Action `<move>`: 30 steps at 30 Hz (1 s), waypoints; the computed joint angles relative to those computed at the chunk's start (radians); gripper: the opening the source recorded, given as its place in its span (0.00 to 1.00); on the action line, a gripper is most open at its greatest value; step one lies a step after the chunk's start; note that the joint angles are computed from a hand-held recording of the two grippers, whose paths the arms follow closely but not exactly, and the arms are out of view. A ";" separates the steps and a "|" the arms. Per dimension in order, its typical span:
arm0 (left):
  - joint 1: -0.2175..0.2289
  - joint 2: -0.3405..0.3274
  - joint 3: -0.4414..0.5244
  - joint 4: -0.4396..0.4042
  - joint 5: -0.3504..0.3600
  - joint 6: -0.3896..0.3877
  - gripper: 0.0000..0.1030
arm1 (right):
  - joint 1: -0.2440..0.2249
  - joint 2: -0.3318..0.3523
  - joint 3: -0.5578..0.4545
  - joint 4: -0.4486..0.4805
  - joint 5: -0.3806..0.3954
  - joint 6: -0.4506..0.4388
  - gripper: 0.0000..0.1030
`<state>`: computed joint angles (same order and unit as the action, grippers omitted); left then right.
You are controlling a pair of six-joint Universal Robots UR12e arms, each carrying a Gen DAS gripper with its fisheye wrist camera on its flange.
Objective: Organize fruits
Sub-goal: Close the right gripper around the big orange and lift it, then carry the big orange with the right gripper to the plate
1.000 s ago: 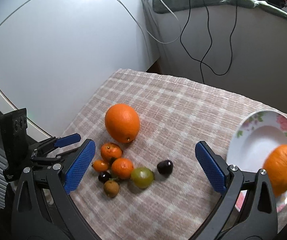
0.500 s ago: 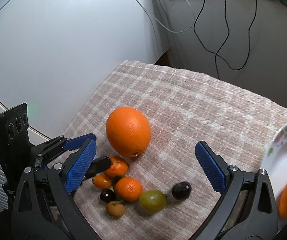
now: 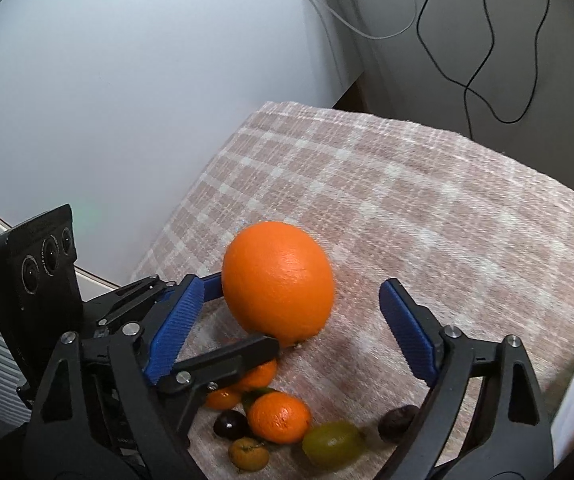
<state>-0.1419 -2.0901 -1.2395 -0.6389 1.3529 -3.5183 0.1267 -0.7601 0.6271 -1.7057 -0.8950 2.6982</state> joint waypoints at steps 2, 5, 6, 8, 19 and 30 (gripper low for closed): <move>0.001 -0.002 0.002 0.001 -0.006 -0.002 0.68 | 0.004 0.007 -0.013 0.021 -0.004 -0.011 0.83; 0.003 -0.006 0.006 0.009 -0.018 -0.005 0.67 | 0.009 0.019 -0.033 0.058 -0.011 -0.026 0.74; 0.002 -0.009 0.011 0.006 -0.021 -0.003 0.66 | 0.009 0.022 -0.037 0.068 -0.010 -0.030 0.68; 0.001 -0.016 0.021 0.003 -0.017 0.001 0.65 | 0.009 0.022 -0.037 0.073 -0.004 -0.031 0.68; -0.008 -0.017 0.018 0.026 0.005 0.001 0.64 | 0.007 0.010 -0.014 0.051 0.001 -0.018 0.67; -0.025 -0.019 0.040 0.033 0.017 0.026 0.64 | -0.012 -0.022 0.027 0.011 0.018 -0.005 0.67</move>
<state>-0.1673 -2.1095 -1.1996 -0.6055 1.3699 -3.4926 0.1146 -0.7825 0.6538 -1.6944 -0.8766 2.6929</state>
